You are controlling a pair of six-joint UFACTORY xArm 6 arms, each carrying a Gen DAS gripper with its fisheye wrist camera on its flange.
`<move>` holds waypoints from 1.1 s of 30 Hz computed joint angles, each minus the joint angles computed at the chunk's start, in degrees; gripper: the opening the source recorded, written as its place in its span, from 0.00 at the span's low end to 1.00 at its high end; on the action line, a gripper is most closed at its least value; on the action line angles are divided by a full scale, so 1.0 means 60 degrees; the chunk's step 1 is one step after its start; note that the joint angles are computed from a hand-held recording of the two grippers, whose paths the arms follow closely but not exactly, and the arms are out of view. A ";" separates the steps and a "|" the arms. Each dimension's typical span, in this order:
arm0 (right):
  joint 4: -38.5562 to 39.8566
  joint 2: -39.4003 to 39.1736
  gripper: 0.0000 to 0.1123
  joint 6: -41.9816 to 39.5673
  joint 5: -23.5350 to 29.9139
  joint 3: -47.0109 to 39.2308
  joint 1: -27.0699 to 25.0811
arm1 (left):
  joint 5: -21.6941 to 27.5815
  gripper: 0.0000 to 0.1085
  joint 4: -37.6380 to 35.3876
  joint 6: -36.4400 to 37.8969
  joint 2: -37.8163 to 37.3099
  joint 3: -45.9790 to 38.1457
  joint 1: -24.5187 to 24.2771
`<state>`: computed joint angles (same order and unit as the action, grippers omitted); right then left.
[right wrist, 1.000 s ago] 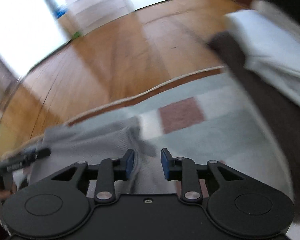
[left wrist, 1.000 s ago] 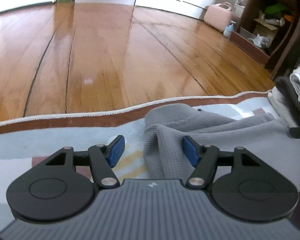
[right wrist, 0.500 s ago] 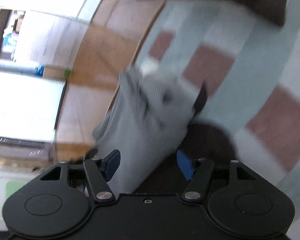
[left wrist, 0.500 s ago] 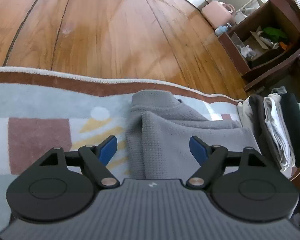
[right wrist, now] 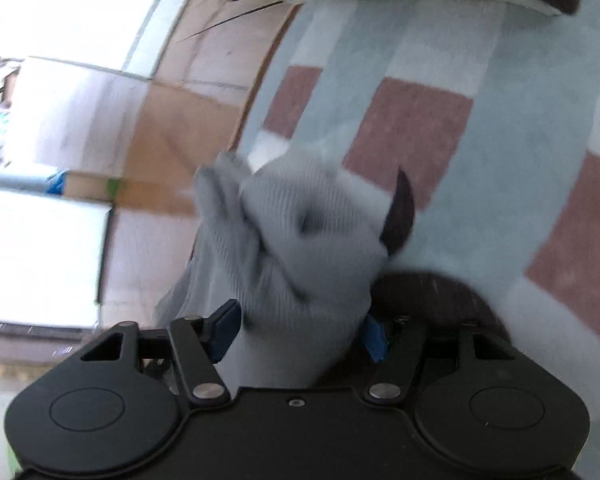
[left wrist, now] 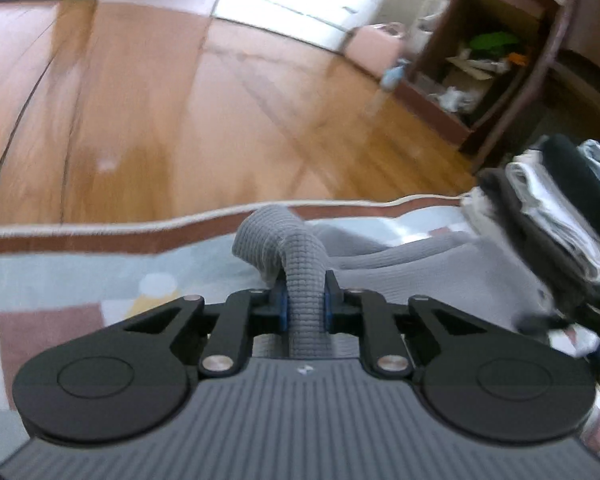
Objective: Fold clothes
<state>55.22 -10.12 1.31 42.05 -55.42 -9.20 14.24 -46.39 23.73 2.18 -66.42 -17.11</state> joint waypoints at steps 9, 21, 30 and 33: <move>-0.1880 -0.0060 0.32 -0.3328 -0.2057 -0.0563 0.0963 | 0.0980 0.13 -0.1004 0.0502 -0.0105 -0.0244 0.0180; -0.1764 0.0985 0.59 -0.0407 -0.0538 -0.0940 0.0279 | 0.2698 0.24 -0.1861 -0.0503 0.0283 -0.0527 0.0858; -0.1268 0.1195 0.33 0.0333 -0.0304 -0.1300 0.0044 | 0.3404 0.23 -0.3231 -0.0193 0.0470 -0.0643 0.1152; -0.1946 0.0950 0.30 -0.0454 -0.0648 -0.1430 0.0421 | 0.2703 0.15 -0.2629 -0.0209 0.0258 -0.0562 0.0799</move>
